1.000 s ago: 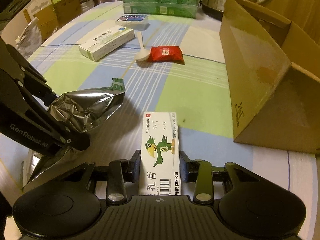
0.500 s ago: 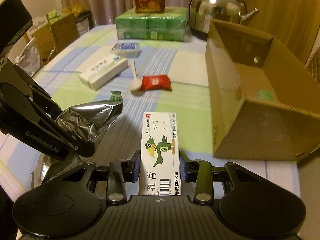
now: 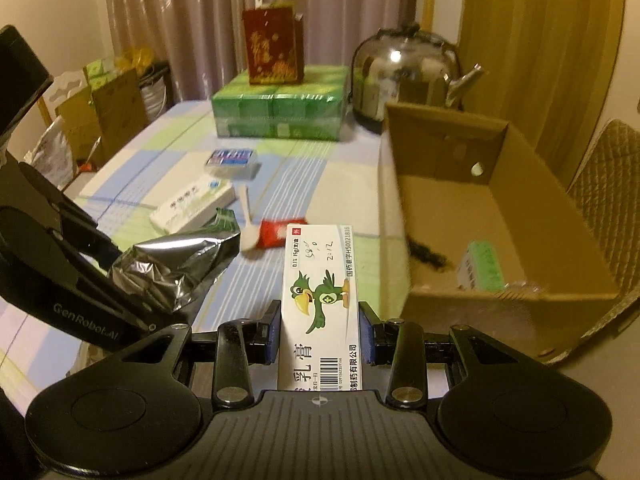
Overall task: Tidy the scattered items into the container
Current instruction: 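Carry the foil bag and ointment box over the cardboard box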
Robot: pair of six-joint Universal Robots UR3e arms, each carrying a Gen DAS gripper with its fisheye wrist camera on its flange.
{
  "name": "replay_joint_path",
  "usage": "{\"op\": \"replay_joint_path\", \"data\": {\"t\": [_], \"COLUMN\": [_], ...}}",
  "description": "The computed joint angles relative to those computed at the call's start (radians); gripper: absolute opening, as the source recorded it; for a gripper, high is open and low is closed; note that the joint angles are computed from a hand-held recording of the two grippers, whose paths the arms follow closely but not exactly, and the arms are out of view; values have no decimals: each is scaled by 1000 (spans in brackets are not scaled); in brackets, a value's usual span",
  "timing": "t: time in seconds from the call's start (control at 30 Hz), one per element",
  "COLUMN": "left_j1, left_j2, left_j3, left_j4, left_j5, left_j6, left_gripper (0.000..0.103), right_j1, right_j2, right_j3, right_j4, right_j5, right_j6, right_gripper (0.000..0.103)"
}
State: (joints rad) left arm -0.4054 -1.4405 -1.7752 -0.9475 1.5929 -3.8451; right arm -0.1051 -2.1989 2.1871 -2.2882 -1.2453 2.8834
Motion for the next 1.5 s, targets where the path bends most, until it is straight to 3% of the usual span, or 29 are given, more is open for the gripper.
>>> {"op": "replay_joint_path", "data": {"t": [0.67,1.17,1.5], "left_j1": [15,64,106], "left_j2": [-256,-561,-711], "left_j3": [514,1016,1189], "left_j4": [-151,-261,-245], "left_j5": [20,-11,-34], "left_j6": [-31,-61,-131], "left_gripper": [46,46,46], "right_j1": [-456,-606,-603], "right_j2": [-92,59,208], "right_j3": [-170,-230,-255], "right_j4": [239,186,70], "right_j5": [232,287,275], "right_j6": [-253,-331,-311], "right_gripper": [35,35,35]}}
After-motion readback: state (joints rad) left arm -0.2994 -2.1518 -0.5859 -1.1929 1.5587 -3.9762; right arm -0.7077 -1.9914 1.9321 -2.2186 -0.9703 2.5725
